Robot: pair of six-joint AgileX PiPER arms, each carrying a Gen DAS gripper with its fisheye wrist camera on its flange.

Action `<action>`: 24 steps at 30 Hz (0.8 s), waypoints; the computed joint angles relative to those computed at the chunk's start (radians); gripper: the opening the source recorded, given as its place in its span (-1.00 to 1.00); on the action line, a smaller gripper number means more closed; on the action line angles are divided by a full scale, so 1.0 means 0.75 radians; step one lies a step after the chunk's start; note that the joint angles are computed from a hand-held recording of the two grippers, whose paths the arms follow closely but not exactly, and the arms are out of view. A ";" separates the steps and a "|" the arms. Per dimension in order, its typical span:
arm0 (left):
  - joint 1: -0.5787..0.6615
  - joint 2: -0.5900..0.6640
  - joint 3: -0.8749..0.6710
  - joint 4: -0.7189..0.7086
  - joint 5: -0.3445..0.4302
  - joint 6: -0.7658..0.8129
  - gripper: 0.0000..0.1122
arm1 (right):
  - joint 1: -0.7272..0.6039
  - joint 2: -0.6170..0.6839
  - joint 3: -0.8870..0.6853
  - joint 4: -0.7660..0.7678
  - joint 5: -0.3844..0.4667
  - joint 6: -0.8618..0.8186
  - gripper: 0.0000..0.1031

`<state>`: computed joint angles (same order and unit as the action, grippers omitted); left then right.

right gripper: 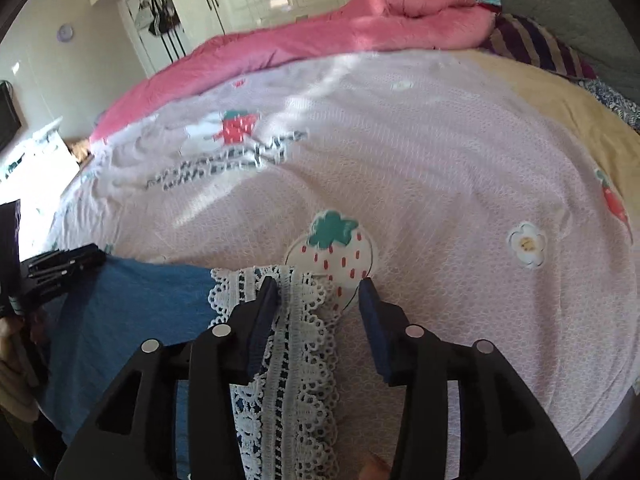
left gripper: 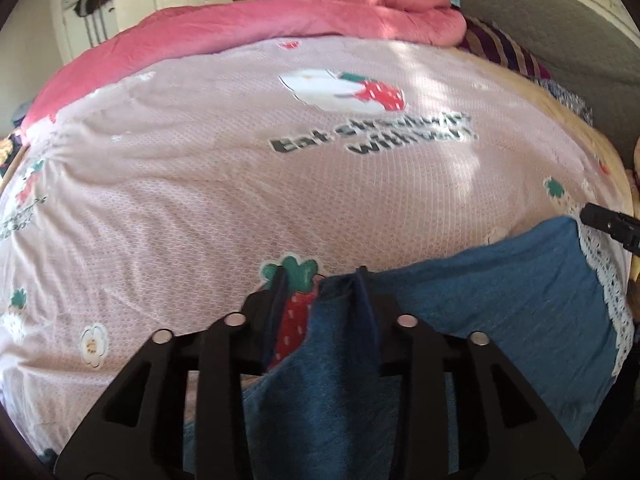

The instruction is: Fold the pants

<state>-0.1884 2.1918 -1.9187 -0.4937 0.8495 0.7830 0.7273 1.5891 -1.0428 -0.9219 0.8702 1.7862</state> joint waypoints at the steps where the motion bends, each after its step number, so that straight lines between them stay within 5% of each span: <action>1: 0.017 -0.019 0.018 -0.033 -0.007 0.011 -0.38 | 0.051 0.012 -0.030 -0.037 0.099 -0.002 -0.18; 4: 0.081 -0.144 0.159 -0.124 -0.085 0.029 -0.36 | 0.154 0.041 -0.098 -0.104 0.208 -0.012 -0.10; 8: 0.216 -0.360 0.446 -0.361 -0.125 0.187 -0.05 | 0.232 0.072 -0.134 -0.079 0.048 -0.065 -0.06; 13: 0.455 -0.594 0.785 -0.450 -0.125 0.353 0.08 | 0.329 0.077 -0.107 -0.031 -0.024 -0.026 0.06; 20: 0.765 -0.699 0.937 -0.424 -0.199 0.478 0.49 | 0.490 0.015 -0.018 0.019 0.207 0.141 0.27; 24: 0.924 -0.580 0.831 -0.471 0.015 0.406 0.50 | 0.542 -0.047 0.054 0.049 0.257 0.265 0.30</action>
<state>0.5043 1.7566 -1.2957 -0.8473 0.8605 1.0876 1.1336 1.5537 -1.0023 -0.8853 1.0627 1.9849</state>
